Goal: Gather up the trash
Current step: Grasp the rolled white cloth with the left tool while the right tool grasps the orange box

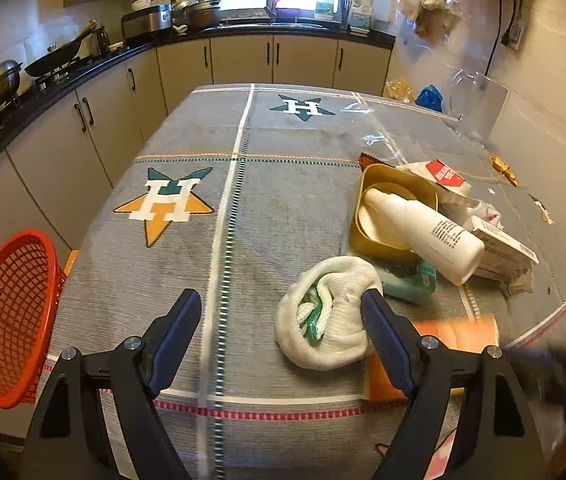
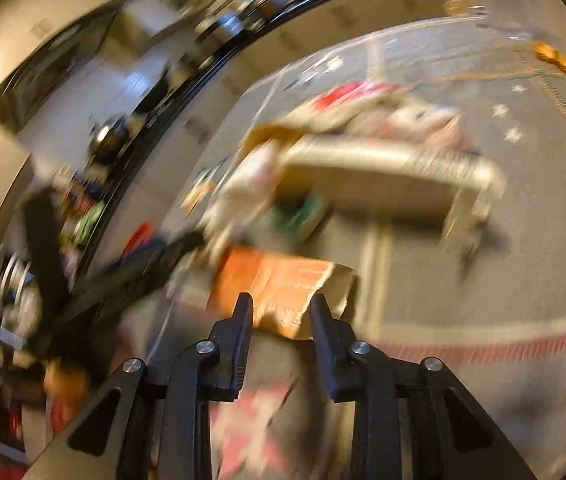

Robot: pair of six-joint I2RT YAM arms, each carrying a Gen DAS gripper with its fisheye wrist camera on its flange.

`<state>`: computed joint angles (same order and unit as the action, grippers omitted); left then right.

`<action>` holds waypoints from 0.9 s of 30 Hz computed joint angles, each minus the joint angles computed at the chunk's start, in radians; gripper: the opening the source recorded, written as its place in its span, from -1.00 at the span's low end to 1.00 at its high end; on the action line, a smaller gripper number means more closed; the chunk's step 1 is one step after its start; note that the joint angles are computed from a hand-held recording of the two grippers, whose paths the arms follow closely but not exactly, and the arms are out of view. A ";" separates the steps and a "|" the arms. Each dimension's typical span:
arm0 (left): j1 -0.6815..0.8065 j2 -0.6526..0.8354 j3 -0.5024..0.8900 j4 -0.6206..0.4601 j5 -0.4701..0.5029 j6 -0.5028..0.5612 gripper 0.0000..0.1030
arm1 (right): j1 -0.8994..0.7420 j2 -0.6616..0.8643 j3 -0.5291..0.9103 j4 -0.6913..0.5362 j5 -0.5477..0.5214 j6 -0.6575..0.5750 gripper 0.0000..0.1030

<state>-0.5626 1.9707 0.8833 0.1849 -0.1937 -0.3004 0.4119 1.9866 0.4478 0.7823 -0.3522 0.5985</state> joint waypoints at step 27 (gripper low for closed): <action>-0.023 0.058 0.062 -0.037 0.098 0.066 -0.22 | 0.137 -0.168 -0.102 -0.107 0.196 -0.173 0.13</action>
